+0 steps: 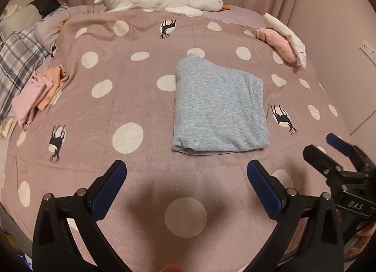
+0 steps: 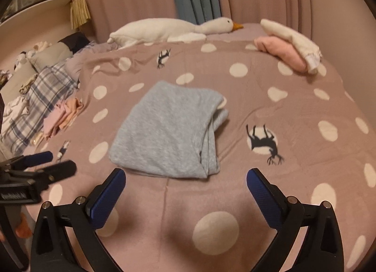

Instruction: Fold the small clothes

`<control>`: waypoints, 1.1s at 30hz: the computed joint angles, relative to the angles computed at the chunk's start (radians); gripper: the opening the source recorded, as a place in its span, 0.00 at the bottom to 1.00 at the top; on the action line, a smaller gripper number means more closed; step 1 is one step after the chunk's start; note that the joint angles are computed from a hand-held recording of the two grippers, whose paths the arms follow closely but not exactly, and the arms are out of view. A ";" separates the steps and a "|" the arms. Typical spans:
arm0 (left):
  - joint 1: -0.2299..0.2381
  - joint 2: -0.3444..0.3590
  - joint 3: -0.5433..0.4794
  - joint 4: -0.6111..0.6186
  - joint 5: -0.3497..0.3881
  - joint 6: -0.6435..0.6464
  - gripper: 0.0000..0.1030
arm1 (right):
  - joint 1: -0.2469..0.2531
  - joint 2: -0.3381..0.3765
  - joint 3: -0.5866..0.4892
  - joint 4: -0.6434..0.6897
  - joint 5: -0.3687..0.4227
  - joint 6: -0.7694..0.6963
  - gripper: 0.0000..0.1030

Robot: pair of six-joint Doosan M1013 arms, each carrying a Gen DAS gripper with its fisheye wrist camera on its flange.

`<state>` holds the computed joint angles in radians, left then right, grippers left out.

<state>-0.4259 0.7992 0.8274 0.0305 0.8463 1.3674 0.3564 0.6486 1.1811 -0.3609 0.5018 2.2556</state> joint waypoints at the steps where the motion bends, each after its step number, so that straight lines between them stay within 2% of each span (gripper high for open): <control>1: -0.001 -0.006 0.006 0.017 -0.006 -0.009 1.00 | 0.004 -0.004 0.000 -0.018 0.004 0.010 0.99; 4: -0.009 -0.017 0.023 0.101 -0.037 -0.071 1.00 | 0.016 -0.019 0.011 -0.090 -0.011 0.060 0.99; 6: -0.012 -0.008 0.009 0.135 -0.019 -0.097 1.00 | 0.015 -0.020 0.010 -0.067 -0.020 0.038 0.99; 11: -0.012 0.002 -0.003 0.131 0.008 -0.101 1.00 | 0.017 0.001 -0.017 -0.040 0.026 0.016 0.99; 13: -0.013 0.002 -0.002 0.143 0.009 -0.107 1.00 | 0.016 -0.001 -0.013 -0.006 0.021 -0.014 0.99; 33: -0.019 -0.002 -0.006 0.145 0.028 -0.104 1.00 | 0.020 -0.006 -0.011 -0.045 0.030 0.014 0.99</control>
